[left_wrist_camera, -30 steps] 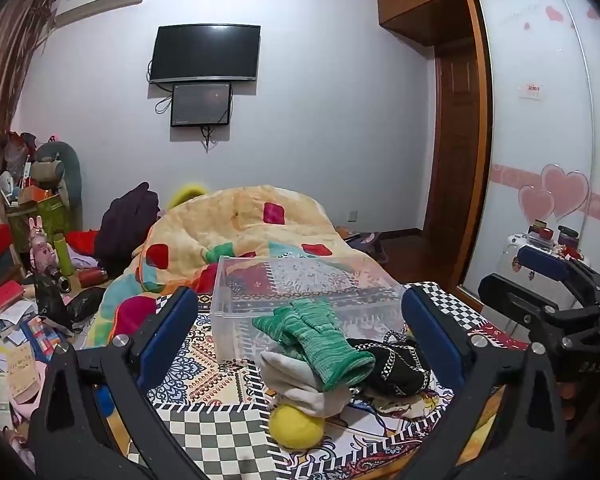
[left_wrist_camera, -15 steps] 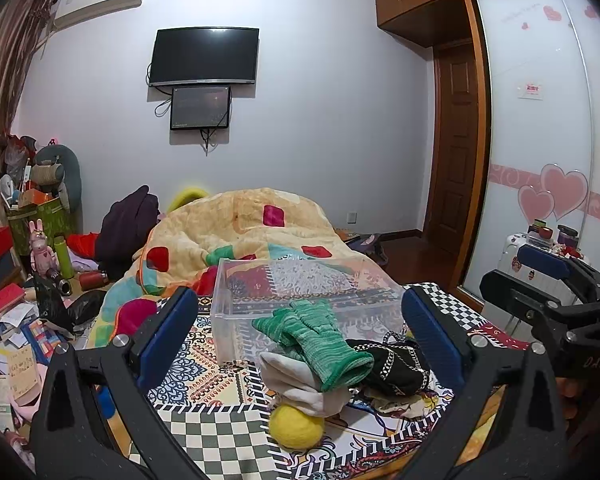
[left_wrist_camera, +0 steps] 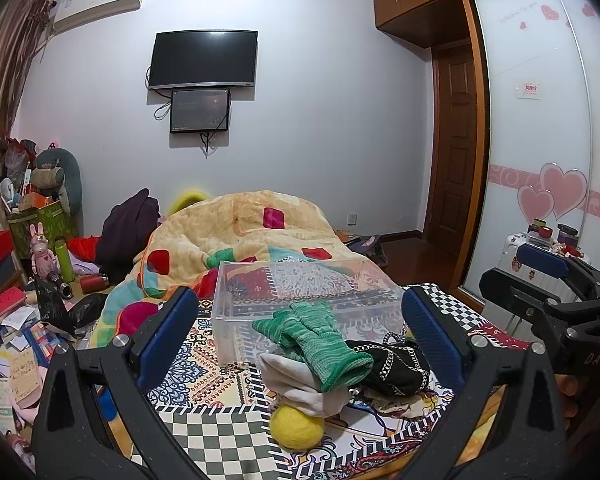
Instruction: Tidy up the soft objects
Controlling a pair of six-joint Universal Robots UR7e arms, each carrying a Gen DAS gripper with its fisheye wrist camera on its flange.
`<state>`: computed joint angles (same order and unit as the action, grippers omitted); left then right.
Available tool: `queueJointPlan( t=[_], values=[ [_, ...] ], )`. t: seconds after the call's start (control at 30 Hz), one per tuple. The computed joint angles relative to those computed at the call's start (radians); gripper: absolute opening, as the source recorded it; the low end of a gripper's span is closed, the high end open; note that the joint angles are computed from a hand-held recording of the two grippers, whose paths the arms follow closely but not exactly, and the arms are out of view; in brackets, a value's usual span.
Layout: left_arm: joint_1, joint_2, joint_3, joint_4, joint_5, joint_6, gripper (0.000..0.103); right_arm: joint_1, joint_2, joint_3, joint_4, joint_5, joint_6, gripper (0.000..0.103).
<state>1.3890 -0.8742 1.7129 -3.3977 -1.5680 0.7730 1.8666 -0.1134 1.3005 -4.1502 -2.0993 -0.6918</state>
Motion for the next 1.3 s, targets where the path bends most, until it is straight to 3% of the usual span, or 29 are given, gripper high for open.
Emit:
queueJointPlan(
  t=[1.3],
  values=[
    [0.000, -0.006, 0.008, -0.012, -0.004, 0.006, 0.103, 0.004, 0.003, -0.007, 0.014, 0.005, 0.011, 0.103]
  ],
)
